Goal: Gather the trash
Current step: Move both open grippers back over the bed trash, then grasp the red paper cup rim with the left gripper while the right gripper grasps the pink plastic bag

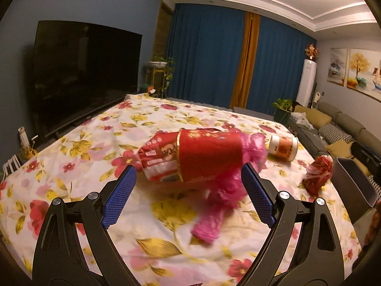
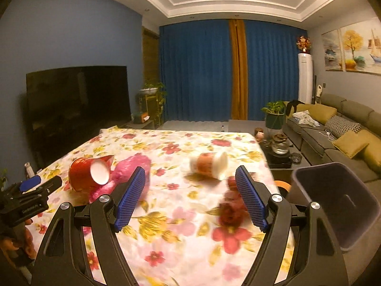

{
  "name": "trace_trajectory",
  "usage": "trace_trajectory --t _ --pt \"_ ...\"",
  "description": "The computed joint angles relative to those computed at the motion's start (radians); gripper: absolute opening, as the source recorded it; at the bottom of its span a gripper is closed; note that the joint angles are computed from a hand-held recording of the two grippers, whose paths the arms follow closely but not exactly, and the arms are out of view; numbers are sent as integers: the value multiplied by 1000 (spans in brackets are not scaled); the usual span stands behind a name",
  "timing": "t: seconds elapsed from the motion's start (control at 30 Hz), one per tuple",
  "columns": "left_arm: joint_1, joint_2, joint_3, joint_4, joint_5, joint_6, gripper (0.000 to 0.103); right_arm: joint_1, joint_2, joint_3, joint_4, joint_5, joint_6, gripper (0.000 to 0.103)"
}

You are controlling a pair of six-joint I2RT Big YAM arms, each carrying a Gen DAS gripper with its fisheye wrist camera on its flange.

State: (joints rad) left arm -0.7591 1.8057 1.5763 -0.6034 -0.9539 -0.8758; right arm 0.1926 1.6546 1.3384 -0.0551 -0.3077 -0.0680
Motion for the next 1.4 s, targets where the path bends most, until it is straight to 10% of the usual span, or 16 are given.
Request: trace_trajectory --t 0.37,0.73,0.97,1.4 --pt "111 -56 -131 267 280 109 78 79 84 101 -50 44 9 76" --pt "160 -30 -132 344 485 138 45 118 167 203 -119 66 12 76" --pt "163 -15 -129 365 550 171 8 129 210 259 -163 71 7 76" --pt "109 -68 -189 485 472 257 1 160 278 347 -239 79 15 74"
